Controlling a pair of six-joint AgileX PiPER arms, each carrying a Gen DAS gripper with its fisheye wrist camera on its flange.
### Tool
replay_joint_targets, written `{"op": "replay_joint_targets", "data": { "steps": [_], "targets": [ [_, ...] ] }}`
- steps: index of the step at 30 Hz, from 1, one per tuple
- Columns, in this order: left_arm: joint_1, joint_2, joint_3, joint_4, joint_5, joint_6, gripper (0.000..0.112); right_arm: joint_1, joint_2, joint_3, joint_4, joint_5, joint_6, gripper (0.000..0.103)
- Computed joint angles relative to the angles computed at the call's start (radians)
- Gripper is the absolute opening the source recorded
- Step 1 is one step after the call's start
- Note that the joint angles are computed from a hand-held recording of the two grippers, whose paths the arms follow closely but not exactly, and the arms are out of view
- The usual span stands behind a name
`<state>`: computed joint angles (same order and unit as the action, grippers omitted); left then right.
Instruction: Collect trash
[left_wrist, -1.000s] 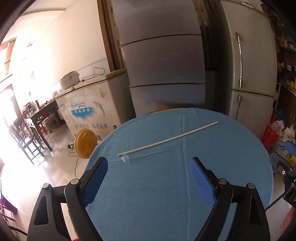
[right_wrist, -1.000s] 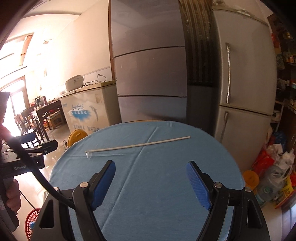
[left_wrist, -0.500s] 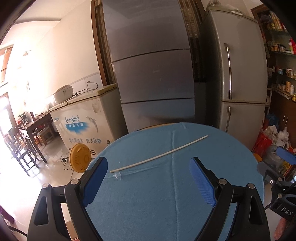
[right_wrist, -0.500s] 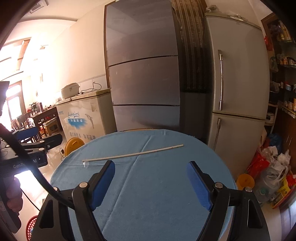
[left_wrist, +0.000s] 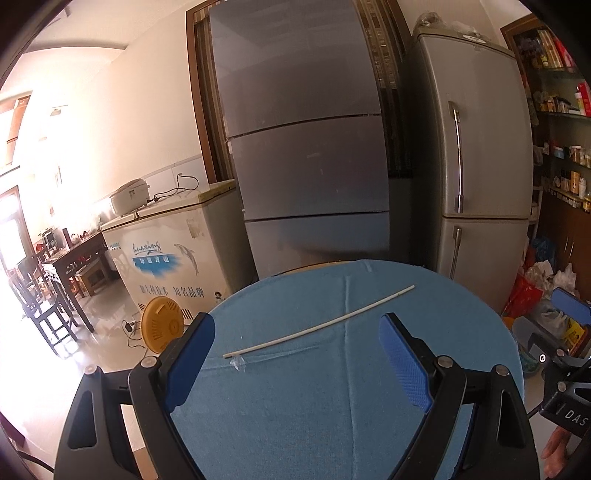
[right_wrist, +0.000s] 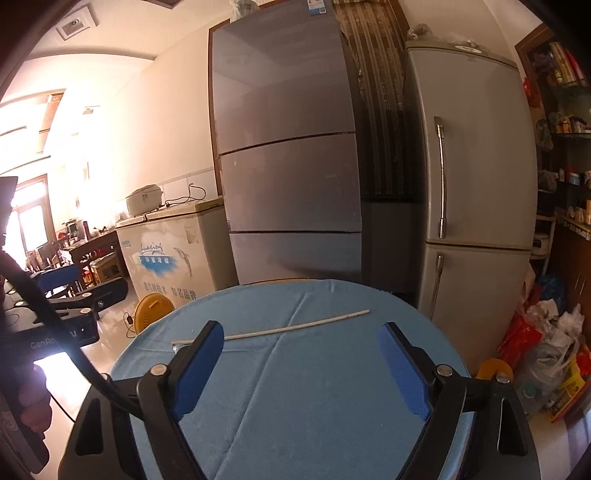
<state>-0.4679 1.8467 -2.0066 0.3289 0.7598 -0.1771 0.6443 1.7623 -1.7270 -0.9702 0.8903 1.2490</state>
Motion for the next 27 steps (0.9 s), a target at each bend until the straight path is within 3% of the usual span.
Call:
{"op": "replay_joint_targets", "data": {
  "steps": [27],
  "targets": [
    [0.069,-0.026,0.021,-0.057,-0.034,-0.003,0.091,0.038,0.1,-0.209,0.02,0.076,-0.09,0.088]
  ]
}}
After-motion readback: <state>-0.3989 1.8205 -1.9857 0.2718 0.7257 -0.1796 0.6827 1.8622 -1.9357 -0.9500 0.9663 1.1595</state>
